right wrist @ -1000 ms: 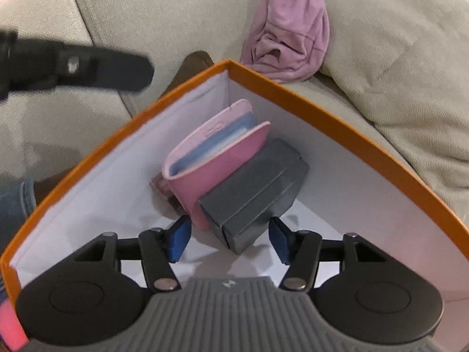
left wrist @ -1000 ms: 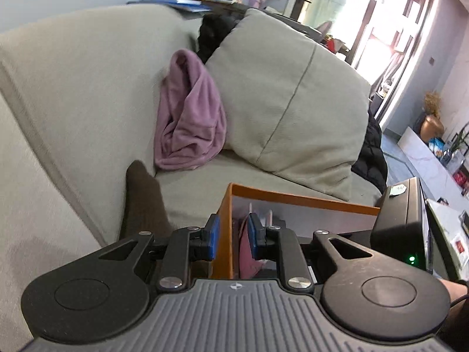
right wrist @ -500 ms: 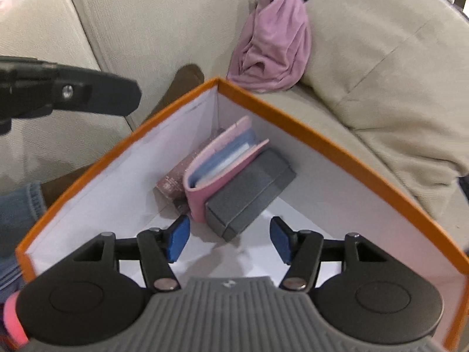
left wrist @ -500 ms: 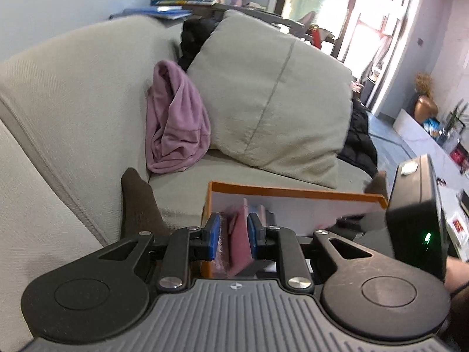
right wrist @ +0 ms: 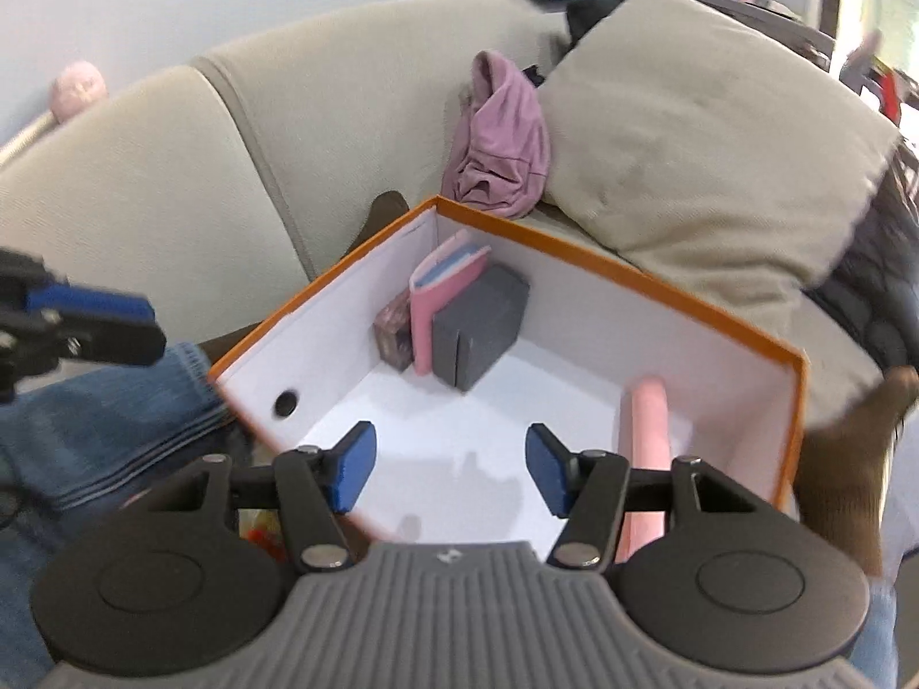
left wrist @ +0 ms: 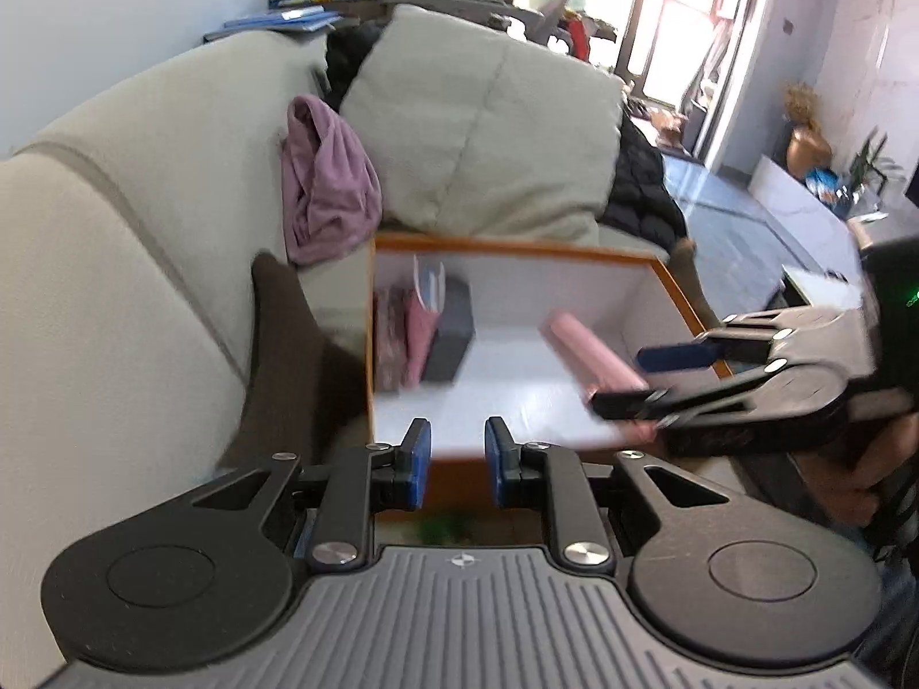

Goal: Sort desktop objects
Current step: 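Withdraw both tools toward the plush toys in front of the box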

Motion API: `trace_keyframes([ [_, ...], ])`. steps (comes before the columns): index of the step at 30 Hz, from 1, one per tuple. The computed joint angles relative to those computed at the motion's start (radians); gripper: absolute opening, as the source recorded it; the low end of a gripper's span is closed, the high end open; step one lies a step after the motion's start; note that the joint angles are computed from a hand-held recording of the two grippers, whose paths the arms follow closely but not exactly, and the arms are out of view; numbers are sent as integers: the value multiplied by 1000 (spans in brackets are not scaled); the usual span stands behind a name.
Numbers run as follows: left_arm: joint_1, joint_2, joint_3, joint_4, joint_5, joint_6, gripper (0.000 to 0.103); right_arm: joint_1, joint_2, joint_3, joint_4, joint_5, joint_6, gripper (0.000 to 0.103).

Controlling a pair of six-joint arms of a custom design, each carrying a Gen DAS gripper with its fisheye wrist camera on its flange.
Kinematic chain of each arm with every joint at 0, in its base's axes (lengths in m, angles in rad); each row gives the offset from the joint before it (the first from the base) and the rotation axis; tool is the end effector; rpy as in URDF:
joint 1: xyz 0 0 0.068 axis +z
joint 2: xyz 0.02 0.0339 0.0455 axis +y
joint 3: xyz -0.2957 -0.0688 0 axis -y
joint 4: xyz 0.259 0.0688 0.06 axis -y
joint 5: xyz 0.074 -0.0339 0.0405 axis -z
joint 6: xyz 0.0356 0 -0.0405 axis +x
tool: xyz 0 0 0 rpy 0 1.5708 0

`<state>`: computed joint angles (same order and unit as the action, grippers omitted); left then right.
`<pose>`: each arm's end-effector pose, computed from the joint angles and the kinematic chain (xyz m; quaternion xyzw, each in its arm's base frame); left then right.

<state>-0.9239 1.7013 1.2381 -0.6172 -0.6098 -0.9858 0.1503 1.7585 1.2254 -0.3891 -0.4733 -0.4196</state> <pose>0.2366 -0.2794 0.2536 -0.1015 0.9226 -0.0208 0.3715 0.3857 0.0748 0.2398 -0.3307 0.8633 0.1786 0.3368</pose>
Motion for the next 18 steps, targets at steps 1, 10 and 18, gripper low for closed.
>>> trace_keyframes([
  [1, -20, -2, -5, -6, 4, -14, 23, -27, -48, -55, 11, -24, 2, 59],
  [10, -166, 85, -6, -32, 135, -134, 34, -219, -259, -372, -78, -118, -115, 59],
  [18, -229, 153, -11, -7, 180, -221, 59, -219, -344, -567, -24, -5, -163, 64],
])
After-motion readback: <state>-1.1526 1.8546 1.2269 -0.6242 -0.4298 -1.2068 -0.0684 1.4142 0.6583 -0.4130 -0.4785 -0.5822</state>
